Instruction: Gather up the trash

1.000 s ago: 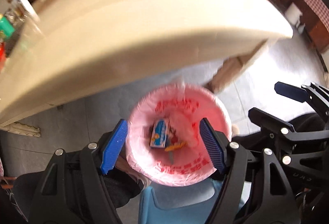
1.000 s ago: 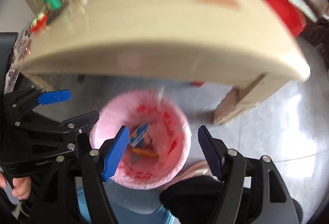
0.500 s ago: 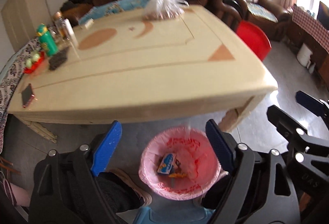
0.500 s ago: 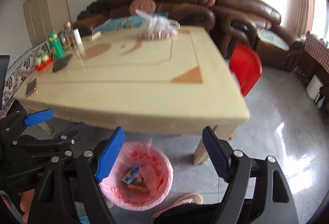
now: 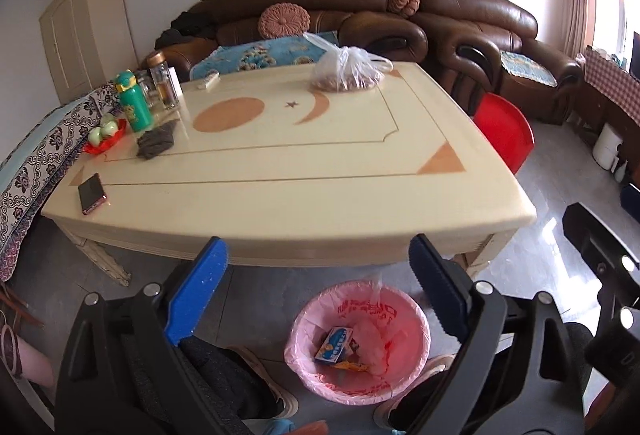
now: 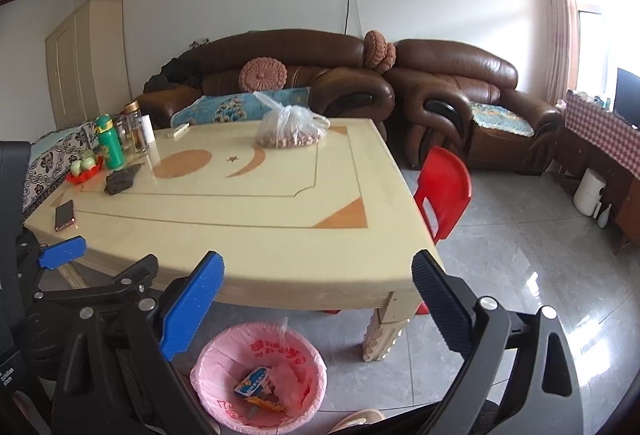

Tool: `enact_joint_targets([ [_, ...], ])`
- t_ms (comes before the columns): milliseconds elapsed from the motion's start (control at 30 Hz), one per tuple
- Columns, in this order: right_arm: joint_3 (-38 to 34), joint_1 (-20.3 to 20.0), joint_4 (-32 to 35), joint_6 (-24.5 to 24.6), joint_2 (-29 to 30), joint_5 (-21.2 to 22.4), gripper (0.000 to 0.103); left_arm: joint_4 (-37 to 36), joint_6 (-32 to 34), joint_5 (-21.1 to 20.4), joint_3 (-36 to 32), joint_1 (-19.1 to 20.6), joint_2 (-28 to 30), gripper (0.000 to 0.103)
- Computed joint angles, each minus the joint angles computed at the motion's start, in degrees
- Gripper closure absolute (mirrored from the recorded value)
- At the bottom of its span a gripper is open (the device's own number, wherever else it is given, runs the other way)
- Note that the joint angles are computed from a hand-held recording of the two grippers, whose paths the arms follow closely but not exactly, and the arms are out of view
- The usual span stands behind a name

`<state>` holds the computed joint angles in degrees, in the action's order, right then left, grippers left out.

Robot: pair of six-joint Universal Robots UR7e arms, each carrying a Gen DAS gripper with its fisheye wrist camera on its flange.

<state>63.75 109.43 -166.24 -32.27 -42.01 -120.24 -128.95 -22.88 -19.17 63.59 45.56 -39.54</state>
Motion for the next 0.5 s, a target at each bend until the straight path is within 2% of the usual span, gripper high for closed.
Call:
enact_joint_targets([
  [500, 2.35, 1.49, -2.69, -0.31, -1.68, -0.60, 0.007, -1.65, -0.59, 1.15, 2.03, -1.18, -1.69, 0.012],
])
